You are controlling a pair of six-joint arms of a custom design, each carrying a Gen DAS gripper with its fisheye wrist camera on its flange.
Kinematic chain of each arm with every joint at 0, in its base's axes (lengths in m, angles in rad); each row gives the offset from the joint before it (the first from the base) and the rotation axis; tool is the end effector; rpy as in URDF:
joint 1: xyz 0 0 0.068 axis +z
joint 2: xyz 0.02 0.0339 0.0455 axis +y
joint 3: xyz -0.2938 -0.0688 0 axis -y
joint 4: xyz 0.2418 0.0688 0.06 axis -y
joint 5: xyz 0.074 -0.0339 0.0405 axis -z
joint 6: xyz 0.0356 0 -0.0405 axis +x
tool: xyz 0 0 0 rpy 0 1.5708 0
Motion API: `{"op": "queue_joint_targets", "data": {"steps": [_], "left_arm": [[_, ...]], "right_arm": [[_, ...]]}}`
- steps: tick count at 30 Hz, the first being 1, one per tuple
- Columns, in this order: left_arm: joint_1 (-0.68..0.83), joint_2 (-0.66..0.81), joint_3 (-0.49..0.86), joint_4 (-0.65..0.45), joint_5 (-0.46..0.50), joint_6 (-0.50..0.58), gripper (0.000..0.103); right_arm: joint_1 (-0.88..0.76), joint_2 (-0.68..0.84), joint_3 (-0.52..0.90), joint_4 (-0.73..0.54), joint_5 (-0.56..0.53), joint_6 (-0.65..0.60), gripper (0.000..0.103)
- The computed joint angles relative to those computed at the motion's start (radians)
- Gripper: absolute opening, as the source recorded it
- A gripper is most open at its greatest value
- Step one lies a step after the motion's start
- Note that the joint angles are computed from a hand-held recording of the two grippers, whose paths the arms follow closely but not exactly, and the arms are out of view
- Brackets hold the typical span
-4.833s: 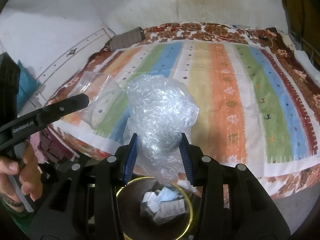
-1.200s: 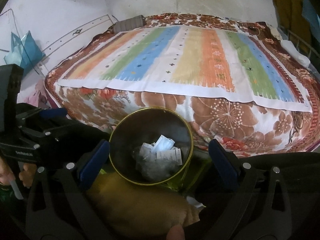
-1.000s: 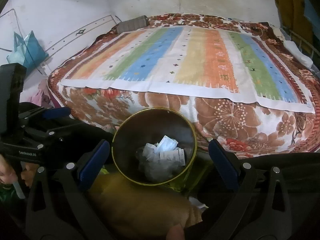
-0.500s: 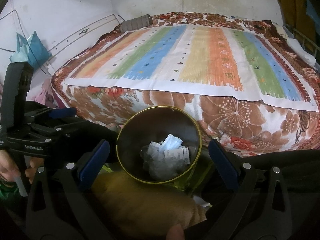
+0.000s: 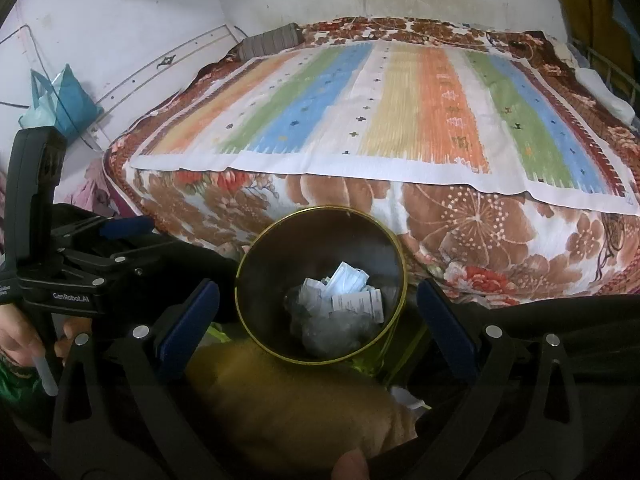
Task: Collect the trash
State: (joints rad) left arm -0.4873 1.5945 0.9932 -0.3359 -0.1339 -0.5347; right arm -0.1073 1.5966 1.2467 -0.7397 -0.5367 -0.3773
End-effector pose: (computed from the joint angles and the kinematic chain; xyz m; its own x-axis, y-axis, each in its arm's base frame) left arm 0.2894 -0.1480 0.2318 -0.8136 -0.1404 -0.5642 -0.0237 0.9776 -0.2091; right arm 0.3238 -0.0166 0.2880 -0.7666 -0.2359 -0.5973 -0.4579 0.8529 0.2508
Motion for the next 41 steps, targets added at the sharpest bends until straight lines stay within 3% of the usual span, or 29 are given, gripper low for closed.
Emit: {"op": "queue_joint_targets", "data": {"steps": [41], "left_arm": [[-0.012, 0.018, 0.006, -0.016, -0.021, 0.0, 0.097]], "right_arm": [[-0.002, -0.005, -0.007, -0.008, -0.029, -0.001, 0.094]]}}
